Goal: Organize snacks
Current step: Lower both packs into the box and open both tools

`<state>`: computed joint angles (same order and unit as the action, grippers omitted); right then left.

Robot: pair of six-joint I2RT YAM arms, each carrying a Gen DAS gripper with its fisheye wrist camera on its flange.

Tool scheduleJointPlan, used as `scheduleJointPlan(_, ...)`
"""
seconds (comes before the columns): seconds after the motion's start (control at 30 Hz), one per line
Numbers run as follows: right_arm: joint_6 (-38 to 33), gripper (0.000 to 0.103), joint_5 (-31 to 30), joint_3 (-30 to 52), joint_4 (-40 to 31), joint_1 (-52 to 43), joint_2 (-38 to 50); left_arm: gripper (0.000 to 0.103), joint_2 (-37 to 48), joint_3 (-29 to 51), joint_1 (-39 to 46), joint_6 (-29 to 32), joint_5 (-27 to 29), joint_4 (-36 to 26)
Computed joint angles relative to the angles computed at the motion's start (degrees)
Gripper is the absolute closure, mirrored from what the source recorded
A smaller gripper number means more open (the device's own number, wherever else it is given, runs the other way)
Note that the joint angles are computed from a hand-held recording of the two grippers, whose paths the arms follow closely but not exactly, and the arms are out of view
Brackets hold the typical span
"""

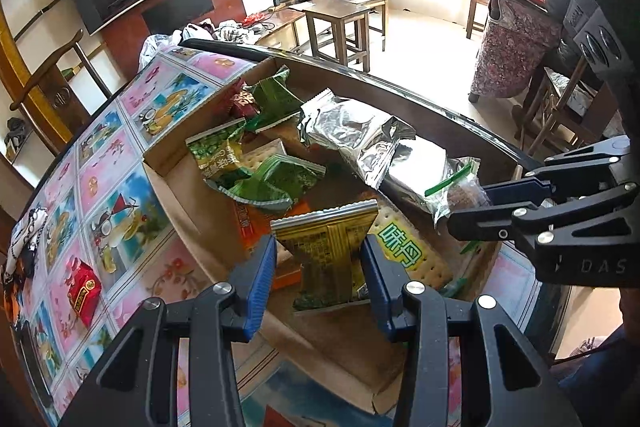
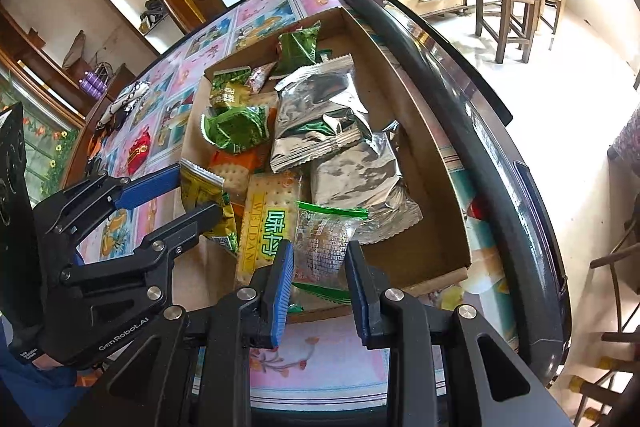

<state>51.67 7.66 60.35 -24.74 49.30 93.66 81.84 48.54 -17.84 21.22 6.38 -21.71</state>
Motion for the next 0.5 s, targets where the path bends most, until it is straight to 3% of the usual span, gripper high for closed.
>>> scheduleJointPlan(0.5, -4.11, 0.075, -1.2, 1.37, 1.19, -3.39, 2.75, 0.061, 6.63, 2.91, -1.41, -2.09, -1.67, 2.0)
